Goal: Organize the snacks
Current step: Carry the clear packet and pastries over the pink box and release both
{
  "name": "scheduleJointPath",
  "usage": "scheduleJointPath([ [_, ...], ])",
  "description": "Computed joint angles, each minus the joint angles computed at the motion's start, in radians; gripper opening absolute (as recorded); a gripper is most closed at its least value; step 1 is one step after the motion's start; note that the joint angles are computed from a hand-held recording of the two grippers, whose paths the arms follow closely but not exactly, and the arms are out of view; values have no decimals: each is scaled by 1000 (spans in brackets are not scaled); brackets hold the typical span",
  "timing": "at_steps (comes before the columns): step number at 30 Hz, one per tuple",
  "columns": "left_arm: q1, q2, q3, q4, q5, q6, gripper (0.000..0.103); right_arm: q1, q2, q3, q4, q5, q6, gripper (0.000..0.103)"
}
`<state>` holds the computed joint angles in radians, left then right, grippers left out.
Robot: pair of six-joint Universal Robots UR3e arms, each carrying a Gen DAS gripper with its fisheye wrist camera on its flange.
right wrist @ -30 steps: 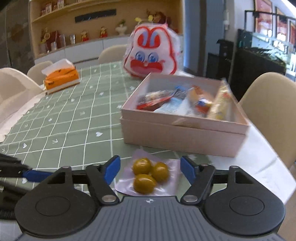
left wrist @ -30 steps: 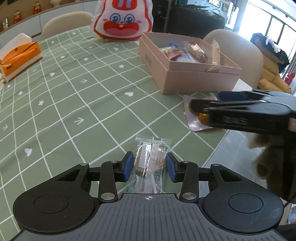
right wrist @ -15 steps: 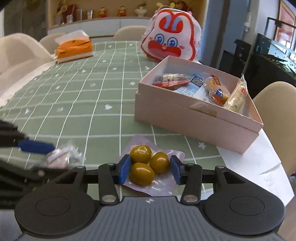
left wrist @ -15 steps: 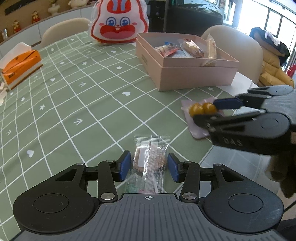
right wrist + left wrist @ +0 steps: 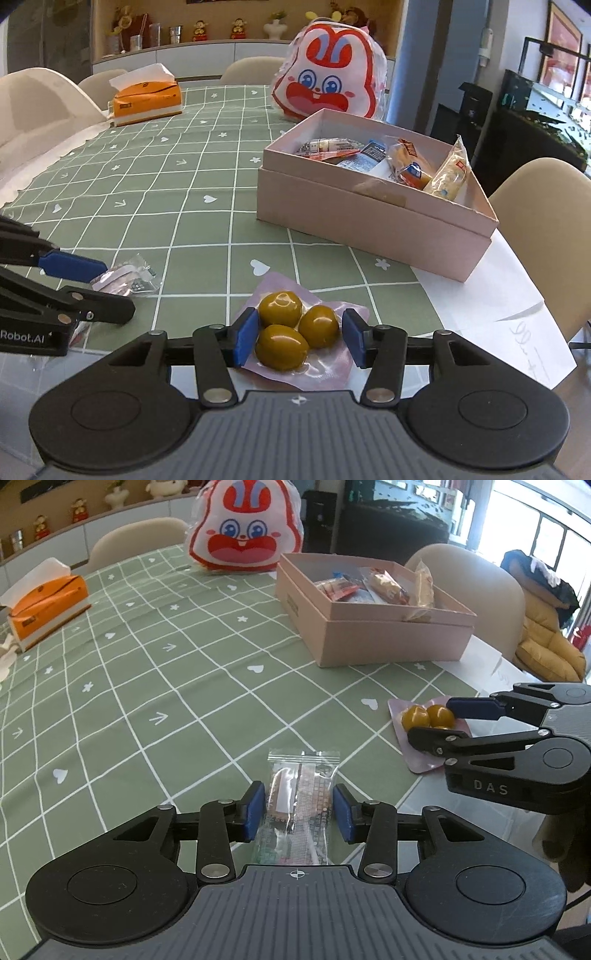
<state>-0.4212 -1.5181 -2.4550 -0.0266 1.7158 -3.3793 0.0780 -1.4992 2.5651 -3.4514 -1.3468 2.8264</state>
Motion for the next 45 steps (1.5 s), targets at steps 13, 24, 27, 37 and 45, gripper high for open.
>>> scheduleJointPath([
  [13, -35, 23, -51, 59, -37, -24, 43, -22, -231, 2, 268, 26, -80, 46],
  [24, -95, 93, 98, -27, -38, -16, 43, -299, -699, -5, 722, 237, -215, 46],
  [27, -71, 97, 208, -54, -56, 35, 43, -410, -773, -81, 819, 340, -231, 46],
  [37, 66, -220, 780, -155, -186, 67, 43, -431, -356, -587, 634, 403, -72, 46],
  [45, 33, -686, 1207, -316, -113, 51, 43, -287, 103, -976, 747, 248, 31, 46],
])
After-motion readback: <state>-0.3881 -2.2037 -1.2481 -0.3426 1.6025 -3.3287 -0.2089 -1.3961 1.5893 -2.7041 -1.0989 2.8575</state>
